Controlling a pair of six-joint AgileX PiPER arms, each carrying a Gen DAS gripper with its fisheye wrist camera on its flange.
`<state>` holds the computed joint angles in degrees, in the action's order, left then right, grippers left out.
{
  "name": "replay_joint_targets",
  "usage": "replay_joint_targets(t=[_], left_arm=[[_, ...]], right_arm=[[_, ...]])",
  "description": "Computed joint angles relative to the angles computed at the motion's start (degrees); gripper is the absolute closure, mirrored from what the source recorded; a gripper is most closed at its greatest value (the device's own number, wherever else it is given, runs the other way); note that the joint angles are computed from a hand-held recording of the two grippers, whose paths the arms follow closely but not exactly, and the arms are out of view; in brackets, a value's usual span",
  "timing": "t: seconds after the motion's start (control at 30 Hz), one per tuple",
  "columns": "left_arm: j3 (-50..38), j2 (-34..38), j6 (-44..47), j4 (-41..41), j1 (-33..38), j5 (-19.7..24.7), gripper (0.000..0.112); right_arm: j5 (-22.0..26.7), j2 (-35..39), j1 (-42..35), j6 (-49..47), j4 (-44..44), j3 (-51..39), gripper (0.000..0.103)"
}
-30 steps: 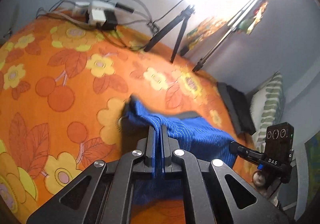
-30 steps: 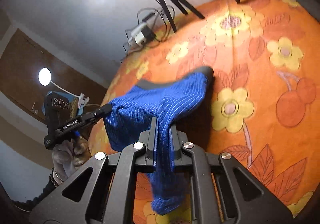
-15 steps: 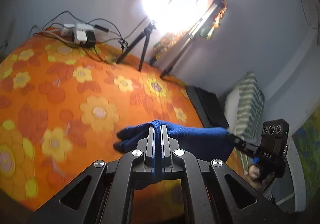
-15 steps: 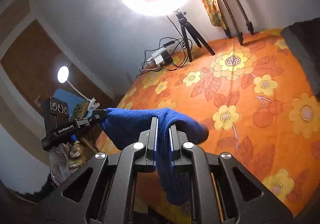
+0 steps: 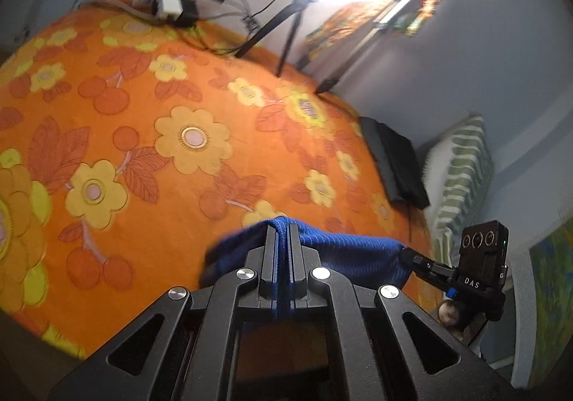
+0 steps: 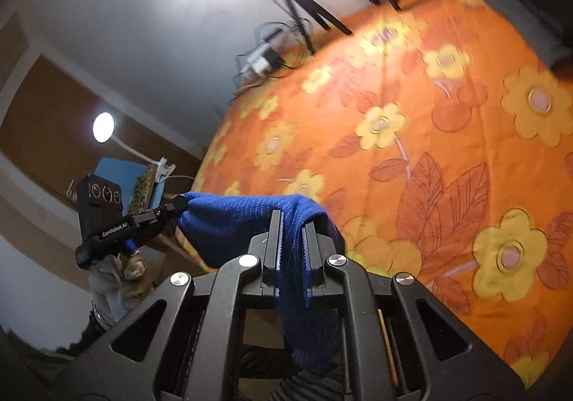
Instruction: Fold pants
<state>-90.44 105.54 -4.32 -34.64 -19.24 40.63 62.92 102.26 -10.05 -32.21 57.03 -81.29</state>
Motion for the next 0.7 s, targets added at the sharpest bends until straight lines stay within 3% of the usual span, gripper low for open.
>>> replay_joint_targets(t=[0.13,0.37,0.63,0.7], left_arm=[[-8.65,8.11,-2.52,0.99,0.77,2.45,0.11],[-32.77,23.76,-10.04,8.06,0.9,11.41,0.11],[-55.7,37.53,-15.21,15.98,0.3,21.65,0.109],[-57.6,37.99,-15.59,19.3,0.03,22.0,0.109]], right_arm=[[-1.44,6.86,0.85,3.11,-1.75,-6.93,0.094],[-1.06,17.45,1.42,9.49,-3.82,-18.94,0.094],[-1.4,23.21,2.59,13.81,-6.97,-26.05,0.094],[-1.6,23.57,2.73,14.21,-7.85,-26.72,0.094]])
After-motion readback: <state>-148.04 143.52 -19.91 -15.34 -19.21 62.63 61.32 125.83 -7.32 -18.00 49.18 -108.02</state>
